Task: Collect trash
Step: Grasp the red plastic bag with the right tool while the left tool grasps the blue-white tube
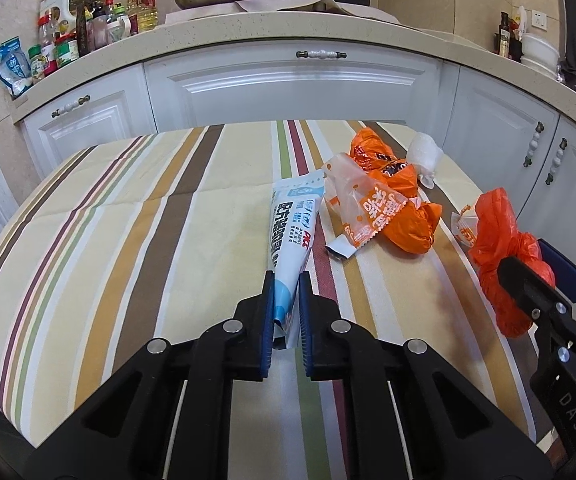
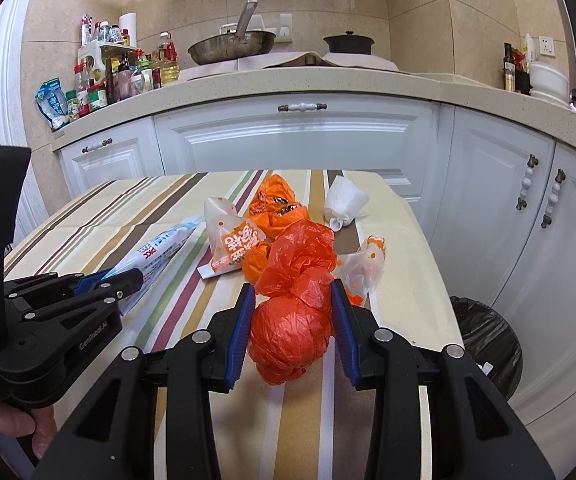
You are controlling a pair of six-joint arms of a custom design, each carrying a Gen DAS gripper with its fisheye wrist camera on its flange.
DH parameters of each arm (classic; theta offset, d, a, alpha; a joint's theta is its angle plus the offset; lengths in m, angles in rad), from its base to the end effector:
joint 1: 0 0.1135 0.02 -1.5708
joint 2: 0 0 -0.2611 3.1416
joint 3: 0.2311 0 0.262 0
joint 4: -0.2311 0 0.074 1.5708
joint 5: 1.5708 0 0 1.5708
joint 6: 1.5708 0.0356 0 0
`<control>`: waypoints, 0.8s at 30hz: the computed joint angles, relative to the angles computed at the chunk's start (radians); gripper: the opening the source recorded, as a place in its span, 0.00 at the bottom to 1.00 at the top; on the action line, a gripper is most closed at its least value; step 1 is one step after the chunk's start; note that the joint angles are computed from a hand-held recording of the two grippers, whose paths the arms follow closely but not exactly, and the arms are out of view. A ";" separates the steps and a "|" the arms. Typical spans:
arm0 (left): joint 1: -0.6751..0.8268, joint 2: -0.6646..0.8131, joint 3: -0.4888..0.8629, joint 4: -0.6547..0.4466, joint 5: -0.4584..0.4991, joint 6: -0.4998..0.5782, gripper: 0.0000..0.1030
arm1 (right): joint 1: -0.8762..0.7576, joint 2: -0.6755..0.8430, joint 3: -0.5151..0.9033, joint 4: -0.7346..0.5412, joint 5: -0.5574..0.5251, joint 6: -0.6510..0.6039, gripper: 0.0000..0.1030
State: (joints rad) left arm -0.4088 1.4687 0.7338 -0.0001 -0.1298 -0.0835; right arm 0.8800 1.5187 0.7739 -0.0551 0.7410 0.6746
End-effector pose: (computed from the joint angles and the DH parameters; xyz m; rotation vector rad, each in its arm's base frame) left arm 0.2807 -0.1166 0.1735 0.3069 2.2799 -0.1039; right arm 0.2125 0.2193 0.1736 0.1141 2.1254 0.0162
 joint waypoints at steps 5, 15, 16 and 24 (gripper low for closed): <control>-0.003 -0.066 -0.041 -0.010 -0.008 0.001 0.09 | 0.031 -0.025 -0.006 -0.020 0.040 0.011 0.38; -0.013 -0.152 -0.096 -0.021 -0.031 -0.002 0.08 | 0.072 -0.051 -0.013 -0.045 0.092 0.028 0.38; -0.011 -0.144 -0.095 -0.021 -0.032 -0.004 0.08 | 0.074 -0.050 -0.014 -0.046 0.094 0.031 0.38; 0.012 -0.108 -0.099 -0.006 -0.026 -0.034 0.48 | 0.061 -0.032 -0.017 -0.037 0.069 0.035 0.38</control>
